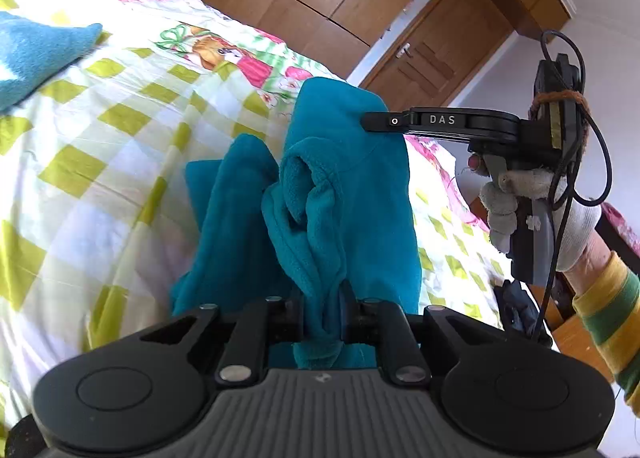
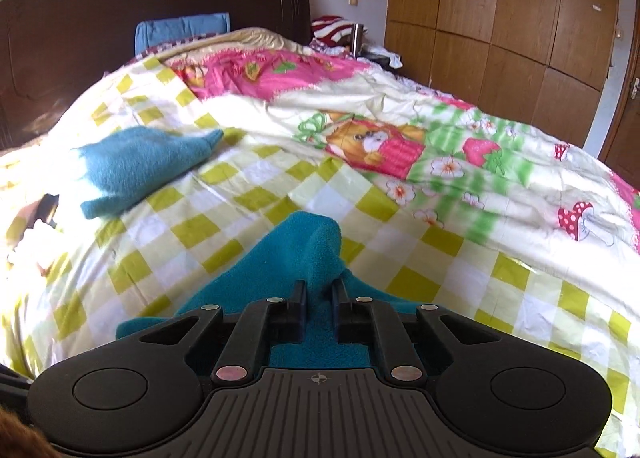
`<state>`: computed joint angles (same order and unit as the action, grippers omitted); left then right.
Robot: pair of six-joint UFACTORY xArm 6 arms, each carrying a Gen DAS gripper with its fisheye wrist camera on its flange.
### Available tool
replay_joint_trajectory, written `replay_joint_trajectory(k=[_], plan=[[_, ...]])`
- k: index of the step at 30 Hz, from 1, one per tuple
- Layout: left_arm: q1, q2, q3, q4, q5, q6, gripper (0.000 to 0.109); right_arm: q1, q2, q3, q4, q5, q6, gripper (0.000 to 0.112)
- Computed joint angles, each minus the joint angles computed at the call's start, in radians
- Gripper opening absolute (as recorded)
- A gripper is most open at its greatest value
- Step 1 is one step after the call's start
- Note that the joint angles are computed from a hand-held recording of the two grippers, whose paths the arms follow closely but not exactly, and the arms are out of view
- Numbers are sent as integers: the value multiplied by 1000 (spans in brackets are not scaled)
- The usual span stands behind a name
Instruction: Fold small clothes
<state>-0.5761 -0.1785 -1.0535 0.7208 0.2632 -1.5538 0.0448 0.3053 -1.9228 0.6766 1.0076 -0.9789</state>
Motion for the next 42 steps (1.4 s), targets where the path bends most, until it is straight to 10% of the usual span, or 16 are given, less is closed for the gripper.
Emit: replay_joint_trajectory(k=[14, 26, 31, 36, 42], plan=[[-48, -4, 36, -352, 187, 228, 30, 196, -12, 279, -68, -250, 9, 20], [-115, -110, -1, -121, 343, 135, 33, -8, -191, 284, 222, -120, -9, 49], [-82, 8, -173, -33, 291, 222, 34, -140, -369, 539, 131, -115, 6, 50], [-28, 271, -425, -278, 160, 556, 38, -234, -454, 717, 46, 3, 72, 50], [-2, 615, -799, -474, 330, 818, 35, -251, -421, 757, 150, 95, 112, 43]])
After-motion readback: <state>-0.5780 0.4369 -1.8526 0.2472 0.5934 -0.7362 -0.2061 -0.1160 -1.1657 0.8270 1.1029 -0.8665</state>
